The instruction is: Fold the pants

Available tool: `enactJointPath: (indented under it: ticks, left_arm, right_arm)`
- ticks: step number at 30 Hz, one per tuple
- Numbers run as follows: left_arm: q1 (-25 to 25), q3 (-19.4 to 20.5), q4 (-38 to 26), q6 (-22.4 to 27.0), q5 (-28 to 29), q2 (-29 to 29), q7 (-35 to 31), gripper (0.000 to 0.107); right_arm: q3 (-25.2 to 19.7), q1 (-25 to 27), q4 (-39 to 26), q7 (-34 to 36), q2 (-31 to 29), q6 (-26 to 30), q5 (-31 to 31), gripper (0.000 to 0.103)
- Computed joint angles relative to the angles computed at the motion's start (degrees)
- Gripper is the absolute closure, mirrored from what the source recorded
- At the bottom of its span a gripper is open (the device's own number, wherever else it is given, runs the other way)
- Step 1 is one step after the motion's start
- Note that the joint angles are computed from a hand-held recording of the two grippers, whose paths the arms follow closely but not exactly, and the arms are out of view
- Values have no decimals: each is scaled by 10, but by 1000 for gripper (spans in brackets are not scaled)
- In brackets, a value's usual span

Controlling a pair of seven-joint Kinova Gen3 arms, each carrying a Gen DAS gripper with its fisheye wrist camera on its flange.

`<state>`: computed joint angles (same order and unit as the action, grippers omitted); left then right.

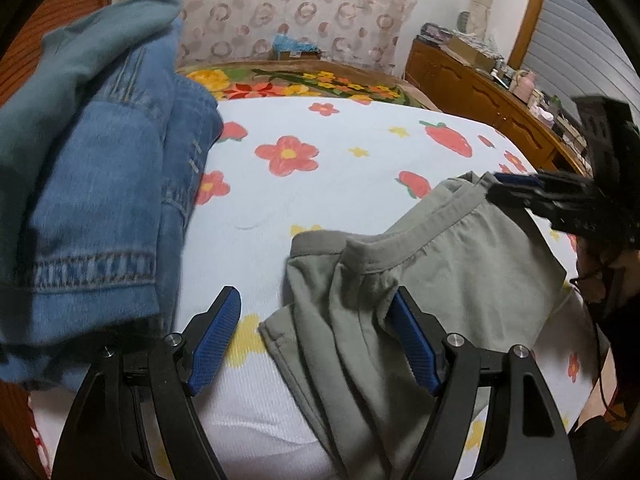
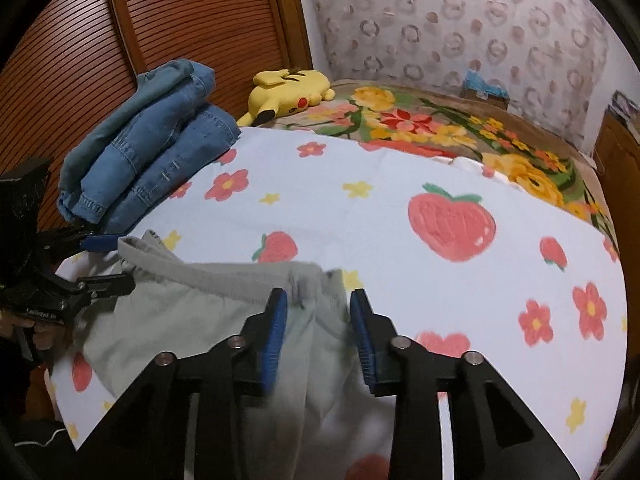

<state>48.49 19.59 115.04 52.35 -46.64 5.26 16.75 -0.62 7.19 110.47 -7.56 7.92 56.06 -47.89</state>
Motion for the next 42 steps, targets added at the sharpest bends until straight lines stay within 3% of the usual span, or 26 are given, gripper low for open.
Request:
enactJointPath:
  ticks: [10,17,25,28,32,36,38,42]
  left_arm:
    - [26,-7,-23,46,-3,31,20,30]
    - [35,-18,-47,69,11,49,-12,26]
    - [39,-26,-41,61,6,46,-2,25]
    - [37,-26,-15,23,-12,27,28,26]
    - [21,-16,-4,-4,-15,13,31,47]
    - [14,-11,1,-24,-21,9,30,72]
    - [2,-3,11,-48,-28,2,35,85]
    - [12,-2,9,-48,-41,0,37,88]
  right_arm:
    - [9,-2,9,-25,-16,-6,30,60]
    - [4,-12,17,-24,-12,-32,32,53]
    - [3,0,29,-1,-8,-38,5,49]
    - [5,3,30,2,-7,-33,1,49]
    - [6,10,20,7,3,-3,1,50]
    - [5,17,3,11,19,36,4,76]
    - [3,19,-7,8,28,51,8,83]
    - [-2,21,-17,12,30,61,12,91]
